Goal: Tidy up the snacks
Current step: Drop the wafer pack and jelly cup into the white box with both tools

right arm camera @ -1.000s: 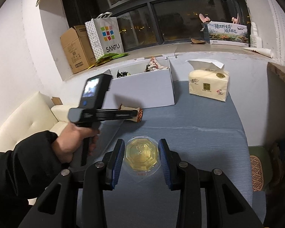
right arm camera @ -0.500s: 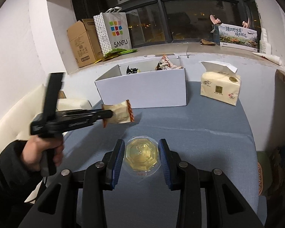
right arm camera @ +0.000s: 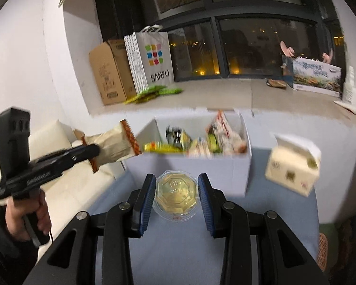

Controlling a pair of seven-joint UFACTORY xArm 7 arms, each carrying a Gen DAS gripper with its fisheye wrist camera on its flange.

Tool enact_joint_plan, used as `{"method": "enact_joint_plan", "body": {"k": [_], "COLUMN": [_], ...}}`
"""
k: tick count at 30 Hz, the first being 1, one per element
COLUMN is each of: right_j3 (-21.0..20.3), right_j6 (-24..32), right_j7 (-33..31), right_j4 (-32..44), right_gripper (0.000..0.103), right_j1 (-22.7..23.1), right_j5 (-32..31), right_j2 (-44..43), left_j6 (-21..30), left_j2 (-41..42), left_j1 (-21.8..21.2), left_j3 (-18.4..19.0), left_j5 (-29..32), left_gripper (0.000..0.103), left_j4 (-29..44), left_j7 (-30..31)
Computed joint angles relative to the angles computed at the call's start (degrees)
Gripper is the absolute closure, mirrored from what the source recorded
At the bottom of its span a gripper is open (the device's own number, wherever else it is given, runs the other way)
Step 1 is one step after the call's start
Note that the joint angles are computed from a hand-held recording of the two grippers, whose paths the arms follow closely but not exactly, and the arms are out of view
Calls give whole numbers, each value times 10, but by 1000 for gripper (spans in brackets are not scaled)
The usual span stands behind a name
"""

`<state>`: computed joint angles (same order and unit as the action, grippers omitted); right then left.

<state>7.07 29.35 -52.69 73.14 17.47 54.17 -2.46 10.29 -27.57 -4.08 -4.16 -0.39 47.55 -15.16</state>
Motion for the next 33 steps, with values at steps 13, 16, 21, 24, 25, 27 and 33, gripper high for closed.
{"method": "enact_joint_plan", "body": {"k": [13,16,21,24,25,27,33], "right_j3": [9,16,47,49,51,52,56], "right_j6": [97,121,97,56,48,29,-79], "right_j7": [306,367,389,380,372,359,327], "right_j4": [468,515,475,421,402,368,208], "right_gripper": [61,0,0,0,0,0,0], "right_j1": [16,6,-28,-31,-32,-31,-27], "right_j5": [-317,-334,-320,-334,-339,-350,-375], "right_j2": [347,383,367,335,321,298,179], "left_j6": [56,56,39,17,21,27,7], "left_j2": [219,214,189,158,149,121,20], "left_j1": [15,22,11,68,83,109,110], "left_j3": [31,23,25,-26,-39,-65,-81], "left_j5": [-11,16,24,137,169,230,233], "left_gripper": [59,0,0,0,0,0,0], "left_j4": [185,173,141,115,113,103,36], "left_j7": [41,8,14,-86,-115,-169,-209]}}
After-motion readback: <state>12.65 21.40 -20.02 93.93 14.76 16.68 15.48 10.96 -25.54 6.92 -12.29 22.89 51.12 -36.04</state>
